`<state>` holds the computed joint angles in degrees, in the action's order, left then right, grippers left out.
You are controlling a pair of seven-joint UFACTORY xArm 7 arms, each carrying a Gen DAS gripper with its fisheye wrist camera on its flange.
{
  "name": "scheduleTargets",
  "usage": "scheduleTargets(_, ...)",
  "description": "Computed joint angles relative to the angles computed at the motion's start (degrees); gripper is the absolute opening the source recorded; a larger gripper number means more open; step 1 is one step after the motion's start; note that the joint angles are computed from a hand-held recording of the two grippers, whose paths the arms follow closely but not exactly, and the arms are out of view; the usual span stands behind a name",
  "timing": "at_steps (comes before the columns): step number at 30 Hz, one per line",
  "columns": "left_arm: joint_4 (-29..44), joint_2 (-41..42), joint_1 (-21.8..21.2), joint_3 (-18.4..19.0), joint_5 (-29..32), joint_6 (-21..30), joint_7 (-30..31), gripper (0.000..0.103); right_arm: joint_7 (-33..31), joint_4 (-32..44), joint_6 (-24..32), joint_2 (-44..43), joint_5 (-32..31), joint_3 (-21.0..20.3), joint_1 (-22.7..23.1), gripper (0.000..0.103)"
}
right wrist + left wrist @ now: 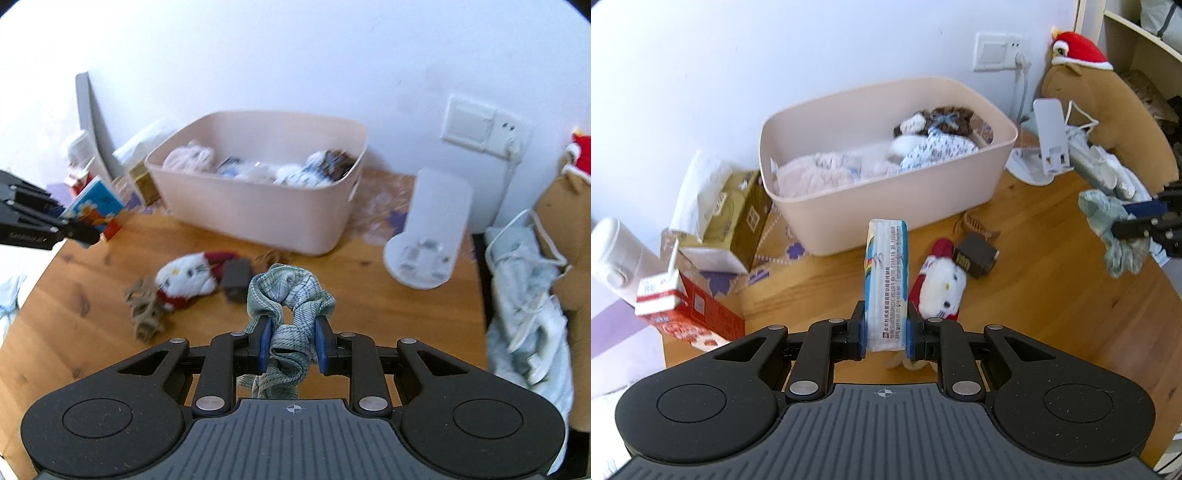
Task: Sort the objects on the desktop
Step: 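Lift the white-blue box with the left gripper while the right grasps the green plaid scrunchie, then carry the box and scrunchie over the bin and open both grippers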
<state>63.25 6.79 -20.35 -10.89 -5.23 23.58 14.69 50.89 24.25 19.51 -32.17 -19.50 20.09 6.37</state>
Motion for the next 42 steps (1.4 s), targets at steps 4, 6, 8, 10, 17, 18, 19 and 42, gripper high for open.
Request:
scheduleTargets(4, 1.5, -0.1, -0.2, -0.1, 0.4, 0.0, 0.2, 0.019, -1.5, 0.8, 0.7, -1.6, -1.1, -0.9, -1.3, 0.023)
scheduleTargets(6, 2.6, 0.1, -0.2, -0.1, 0.4, 0.0, 0.2, 0.019, -2.1, 1.5, 0.8, -1.9, -1.8, -0.9, -2.5, 0.023)
scheduleTargets(8, 4.1, 0.6, -0.4, 0.0, 1.1, 0.1, 0.3, 0.019, -3.1, 2.4, 0.9, -1.8, -2.6, -1.0, -3.5, 0.023)
scheduleTargets(10, 5.6, 1.1, -0.5, 0.0, 1.8, 0.2, 0.8, 0.019, -3.4, 3.6, 0.9, -1.4, -3.5, -0.6, -4.8, 0.023)
scheduleTargets(17, 11.9, 3.5, -0.5, 0.2, 2.5, 0.7, 1.3, 0.019, -3.5, 8.0, -0.6, 1.1, -6.8, 0.3, -9.1, 0.023)
scheduleTargets(18, 12.7, 4.0, -0.7, 0.3, 2.8, 0.6, 1.0, 0.019, -3.2, 8.6, -0.8, 1.3, -7.2, 0.5, -9.7, 0.023)
scheduleTargets(19, 13.5, 4.4, -0.7, 0.3, 2.9, 0.5, 1.0, 0.019, -3.0, 9.3, -1.1, 1.8, -7.8, 0.6, -10.3, 0.023)
scheduleTargets(42, 36.5, 22.5, -2.1, 1.4, 5.1, 3.5, 3.3, 0.019, 16.4, 29.3, -1.0, 23.7, -28.5, 1.2, -15.5, 0.023)
